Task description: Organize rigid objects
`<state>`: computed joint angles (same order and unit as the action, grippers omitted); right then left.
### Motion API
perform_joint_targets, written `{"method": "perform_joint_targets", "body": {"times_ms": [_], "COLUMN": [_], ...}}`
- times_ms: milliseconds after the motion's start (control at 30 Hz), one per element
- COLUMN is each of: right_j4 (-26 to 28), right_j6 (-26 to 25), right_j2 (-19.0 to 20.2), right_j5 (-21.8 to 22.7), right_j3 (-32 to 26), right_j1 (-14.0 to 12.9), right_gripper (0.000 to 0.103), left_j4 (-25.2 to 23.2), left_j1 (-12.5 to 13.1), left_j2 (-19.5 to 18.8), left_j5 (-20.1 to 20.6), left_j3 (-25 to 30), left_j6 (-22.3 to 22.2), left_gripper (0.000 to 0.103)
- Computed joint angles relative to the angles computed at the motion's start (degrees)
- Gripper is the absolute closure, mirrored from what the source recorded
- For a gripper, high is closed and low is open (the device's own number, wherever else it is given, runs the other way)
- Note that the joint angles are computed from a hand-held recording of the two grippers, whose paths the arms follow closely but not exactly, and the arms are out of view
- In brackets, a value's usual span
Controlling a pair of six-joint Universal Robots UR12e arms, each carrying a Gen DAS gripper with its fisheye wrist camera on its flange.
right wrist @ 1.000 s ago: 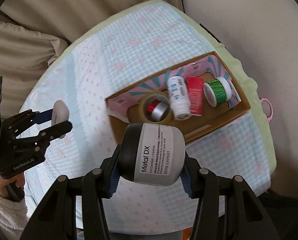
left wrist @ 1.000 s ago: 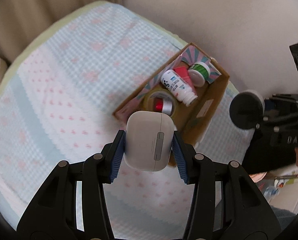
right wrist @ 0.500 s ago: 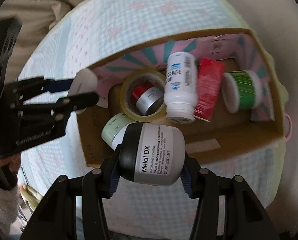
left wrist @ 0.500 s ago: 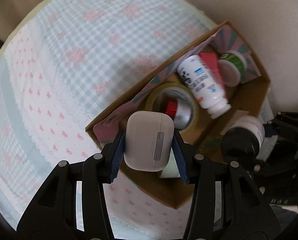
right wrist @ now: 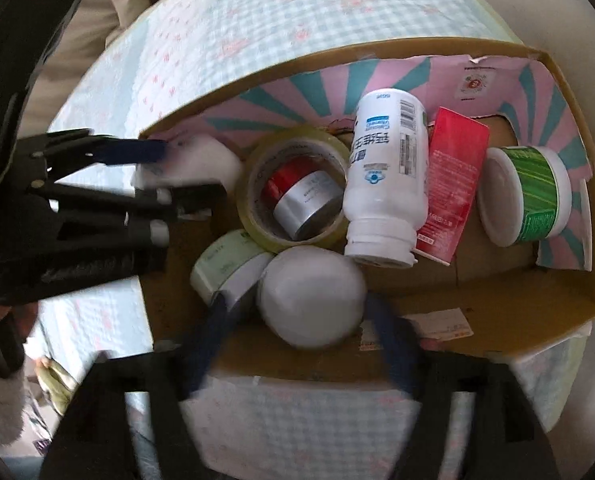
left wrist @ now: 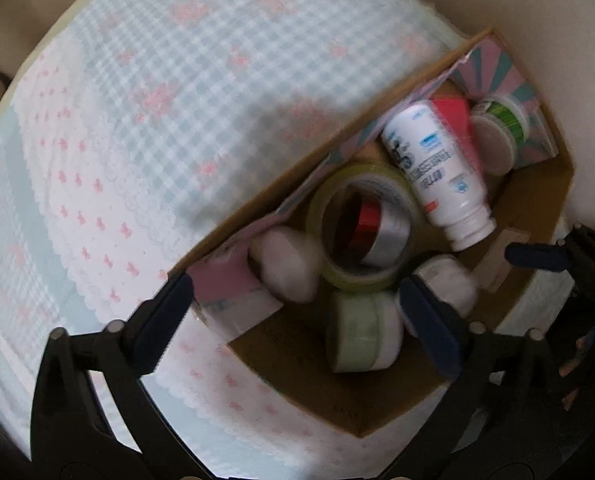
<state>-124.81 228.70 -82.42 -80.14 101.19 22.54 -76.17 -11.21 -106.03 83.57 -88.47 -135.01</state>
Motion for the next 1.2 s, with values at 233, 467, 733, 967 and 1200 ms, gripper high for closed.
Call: {"method": "perform_joint_targets", "body": {"times_ms": [233,467,733,967,1200], "right_j4": [-0.3,0.5,2.8,5.7,13.1], "right_j6": [3.7,6.5,8.5,9.5,7.4], "right_j2": [-2.2,-3.9,-4.0,-3.9,-0.8], "right_j5": [-4.6,-6.7,-11.1,-14.3,-22.9], "right_j3": [1.6,2.2,-0.3,-4.6,-16.0], "right_j1": [1.2,1.7,4.0,6.7,11.6], "right_gripper": [0.0,0.0,0.0,0.0,0.0], "left_j4": [-0.2,-0.1,0.2,-1.3,1.5], "left_j1": [0.7,1.6,4.0,8.9,17.7], "left_j2": [0.6,2.4,5.8,10.7,17.5], "left_j5": [-0.2,-0.9,-4.0,-9.6,-15.6], "left_j3": [0.3,-0.8,-1.8,-2.0,-3.0], "left_j6": [-0.1,0.0,0.4,-0.8,-4.2], "left_gripper": [0.0,0.0,0.0,0.0,0.0]}}
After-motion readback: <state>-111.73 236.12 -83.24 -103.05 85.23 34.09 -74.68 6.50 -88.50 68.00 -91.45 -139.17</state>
